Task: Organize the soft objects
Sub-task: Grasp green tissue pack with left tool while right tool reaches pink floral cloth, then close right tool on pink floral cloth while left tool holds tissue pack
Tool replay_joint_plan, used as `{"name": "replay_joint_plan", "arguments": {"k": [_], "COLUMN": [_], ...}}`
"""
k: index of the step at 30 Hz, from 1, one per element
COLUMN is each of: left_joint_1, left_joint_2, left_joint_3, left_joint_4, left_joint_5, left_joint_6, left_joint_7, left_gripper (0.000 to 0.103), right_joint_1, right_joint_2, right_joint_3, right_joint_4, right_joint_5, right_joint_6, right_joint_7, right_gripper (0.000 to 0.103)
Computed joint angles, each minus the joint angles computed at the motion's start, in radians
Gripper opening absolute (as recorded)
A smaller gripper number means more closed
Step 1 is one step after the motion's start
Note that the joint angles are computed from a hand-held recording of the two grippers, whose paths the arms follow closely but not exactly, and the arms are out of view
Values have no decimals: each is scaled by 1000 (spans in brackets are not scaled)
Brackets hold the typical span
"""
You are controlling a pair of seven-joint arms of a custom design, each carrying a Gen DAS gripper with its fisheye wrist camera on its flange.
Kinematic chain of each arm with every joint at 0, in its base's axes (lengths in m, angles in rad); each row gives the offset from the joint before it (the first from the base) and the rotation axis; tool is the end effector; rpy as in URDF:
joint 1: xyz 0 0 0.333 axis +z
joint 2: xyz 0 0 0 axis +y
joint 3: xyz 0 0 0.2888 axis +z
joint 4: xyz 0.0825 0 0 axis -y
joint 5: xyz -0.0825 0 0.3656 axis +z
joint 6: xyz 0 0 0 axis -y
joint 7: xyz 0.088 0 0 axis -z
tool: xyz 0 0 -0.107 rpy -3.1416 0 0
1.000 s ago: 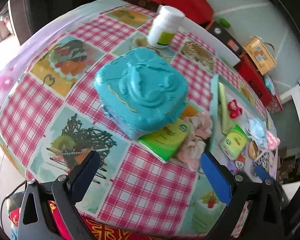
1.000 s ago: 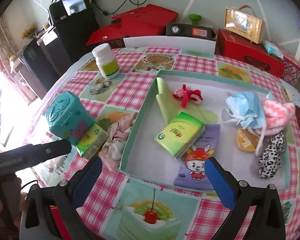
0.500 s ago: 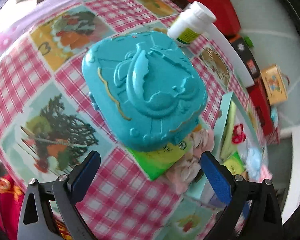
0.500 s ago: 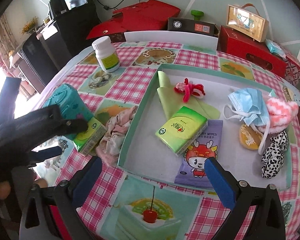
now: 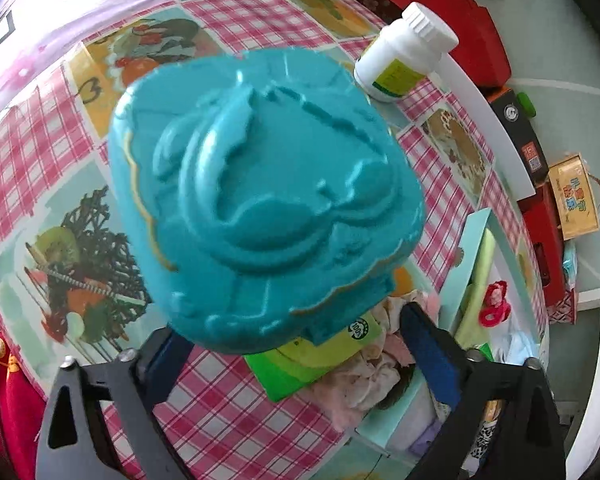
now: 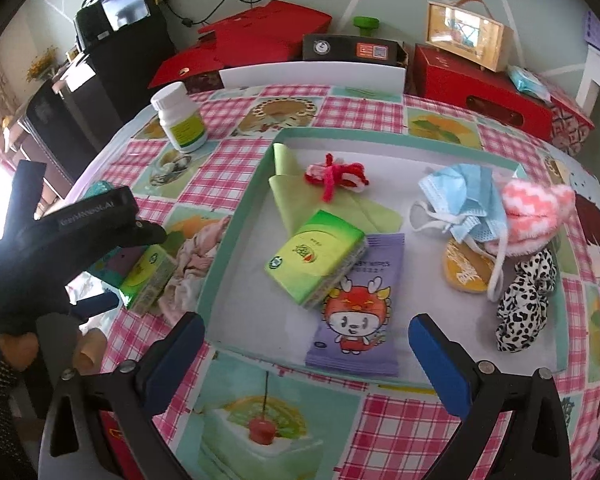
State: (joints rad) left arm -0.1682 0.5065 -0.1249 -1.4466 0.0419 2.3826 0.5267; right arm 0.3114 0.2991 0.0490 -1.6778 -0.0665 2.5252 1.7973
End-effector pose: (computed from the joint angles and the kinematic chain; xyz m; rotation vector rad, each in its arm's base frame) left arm 0.6811 -0.1877 0.4272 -2.7908 1.2047 -0.6685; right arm 0.6216 0.2313 0.4708 -2.0258 1.7058 -0.3986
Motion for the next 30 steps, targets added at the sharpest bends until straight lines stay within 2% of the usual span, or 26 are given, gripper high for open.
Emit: {"name": "replay_joint_plan", "arguments": {"k": [4, 13, 21, 23, 27, 30], "left_joint_1": [-13, 13, 57, 65, 78, 91], "left_joint_2": [4, -93, -174, -198, -233, -258], "left_joint_3": [11, -11, -34, -35, -38, -45], "left_joint_4": [9, -156, -279, -312, -362, -403], "left_joint_5": [34, 0, -100, -123, -165, -214], "left_joint_6": [-7, 100, 158, 172, 193, 213], "left_joint_7": [-6, 37, 120, 135, 166, 193], "left_gripper": [78, 77, 77, 77, 77, 77], "right_joint_1": [0, 1, 4, 8, 51, 72], "right_joint_2": [-2, 5, 57, 93, 162, 219], "right_joint_3": [-1, -1, 25, 41, 38, 39], "right_joint_4": [-2, 5, 89, 146, 251, 334], "right_joint_5": [-2, -10, 12, 29, -6, -5], "right_joint_6": [2, 5, 11, -16, -86, -147], "right_joint_7": [1, -4, -117, -183, -264, -313], "right_gripper": [103, 103, 103, 99, 94, 86]}}
